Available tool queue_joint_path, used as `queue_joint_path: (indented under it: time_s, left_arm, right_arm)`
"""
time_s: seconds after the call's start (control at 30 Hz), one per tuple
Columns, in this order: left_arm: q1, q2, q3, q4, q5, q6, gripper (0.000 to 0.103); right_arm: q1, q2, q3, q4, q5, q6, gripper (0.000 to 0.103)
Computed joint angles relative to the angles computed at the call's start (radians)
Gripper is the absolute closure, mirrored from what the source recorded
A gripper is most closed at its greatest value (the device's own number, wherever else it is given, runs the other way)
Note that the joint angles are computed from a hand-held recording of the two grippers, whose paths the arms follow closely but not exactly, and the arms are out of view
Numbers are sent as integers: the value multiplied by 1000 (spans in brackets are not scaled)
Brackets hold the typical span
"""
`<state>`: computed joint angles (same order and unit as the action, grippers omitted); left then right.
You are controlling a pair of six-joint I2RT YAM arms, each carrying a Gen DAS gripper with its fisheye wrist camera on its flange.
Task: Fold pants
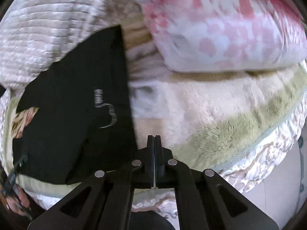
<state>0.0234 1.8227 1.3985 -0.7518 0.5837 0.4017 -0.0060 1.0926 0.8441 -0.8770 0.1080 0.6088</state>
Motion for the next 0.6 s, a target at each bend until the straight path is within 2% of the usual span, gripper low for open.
queue_joint_path:
  time_s: [0.07,0.13,0.17,0.23,0.33,0.4,0.43,0.47,0.5,0.6]
  left_arm:
    - [3,2,1,34,-16,-27,68]
    - [-17,29,8,55,-80,-37,66]
    - [-33,59,23,38,-110,-18,65]
    - [-50,26,-35,113,-134,-3,63]
    - [-46,36,8,74,-127,13,62]
    - [-17,68,58,78,-145,-22,62]
    - [-2,91,90,75,-171,-44,62]
    - [15,120,131,61,-200,-58,62]
    - [33,137,155,47,-199,-54,62]
    - [67,177,205,14,-275,-53,60]
  right_arm:
    - [91,9,29,9,27,11,103]
    - [183,64,71,51,42,19,100]
    - [213,90,83,82,44,18,96]
    - [271,155,98,157,32,14,78]
    - [327,278,141,253,19,2,76]
    - [338,336,156,304,11,-12,76]
    - [351,361,158,324,26,-20,71]
    - [360,385,159,326,40,-30,66]
    - [373,394,162,297,50,-23,56]
    - [354,429,163,242,29,24,54]
